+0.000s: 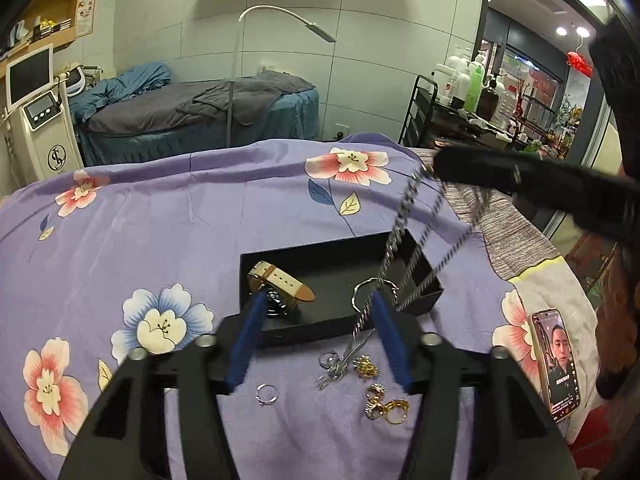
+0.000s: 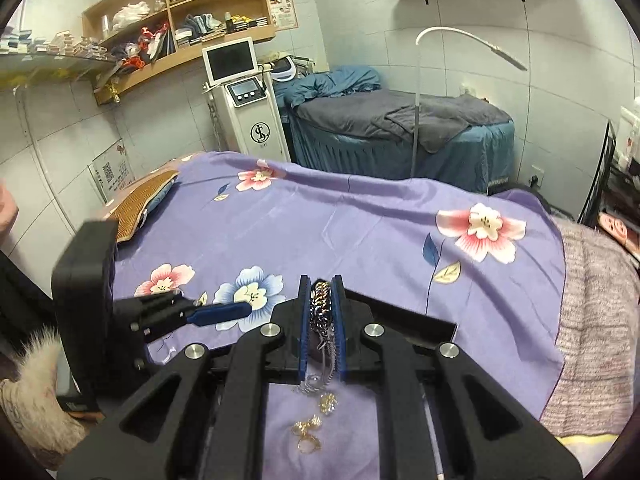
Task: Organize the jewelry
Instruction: 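Lift the silver chain with the right gripper and lower it into the box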
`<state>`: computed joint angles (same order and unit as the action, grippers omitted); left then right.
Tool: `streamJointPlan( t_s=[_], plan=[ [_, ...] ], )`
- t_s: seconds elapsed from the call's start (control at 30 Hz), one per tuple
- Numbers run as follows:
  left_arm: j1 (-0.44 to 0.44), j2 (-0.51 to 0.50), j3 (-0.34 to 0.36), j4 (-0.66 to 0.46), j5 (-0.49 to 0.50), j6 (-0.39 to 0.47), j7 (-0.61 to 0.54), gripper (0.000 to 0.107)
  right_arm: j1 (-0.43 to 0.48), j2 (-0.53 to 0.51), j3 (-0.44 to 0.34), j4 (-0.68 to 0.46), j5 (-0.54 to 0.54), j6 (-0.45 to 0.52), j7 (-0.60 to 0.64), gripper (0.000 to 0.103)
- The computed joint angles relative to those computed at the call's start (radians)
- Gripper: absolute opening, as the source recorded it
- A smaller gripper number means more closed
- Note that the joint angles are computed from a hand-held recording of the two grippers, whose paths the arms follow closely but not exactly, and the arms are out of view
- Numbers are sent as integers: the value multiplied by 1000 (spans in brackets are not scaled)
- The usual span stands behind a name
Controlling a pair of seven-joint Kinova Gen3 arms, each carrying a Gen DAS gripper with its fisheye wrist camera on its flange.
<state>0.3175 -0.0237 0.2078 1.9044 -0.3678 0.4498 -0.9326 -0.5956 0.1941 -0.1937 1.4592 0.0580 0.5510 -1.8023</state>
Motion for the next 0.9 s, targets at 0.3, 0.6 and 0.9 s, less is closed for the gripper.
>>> streamJointPlan(
  t_s=[0.3,0.6,0.9],
  plan=[
    [33,31,-4,-34,-6,29,10,56,-22,11,12,-134,68,56,-3,11],
    [65,89,-30,-78,-70,78,49,66,-47,83,46,-256,113,138,-35,11],
    [102,149,-79,-84,-98,100,76,81,12,189,39,-199,-13,139,-54,12]
  ],
)
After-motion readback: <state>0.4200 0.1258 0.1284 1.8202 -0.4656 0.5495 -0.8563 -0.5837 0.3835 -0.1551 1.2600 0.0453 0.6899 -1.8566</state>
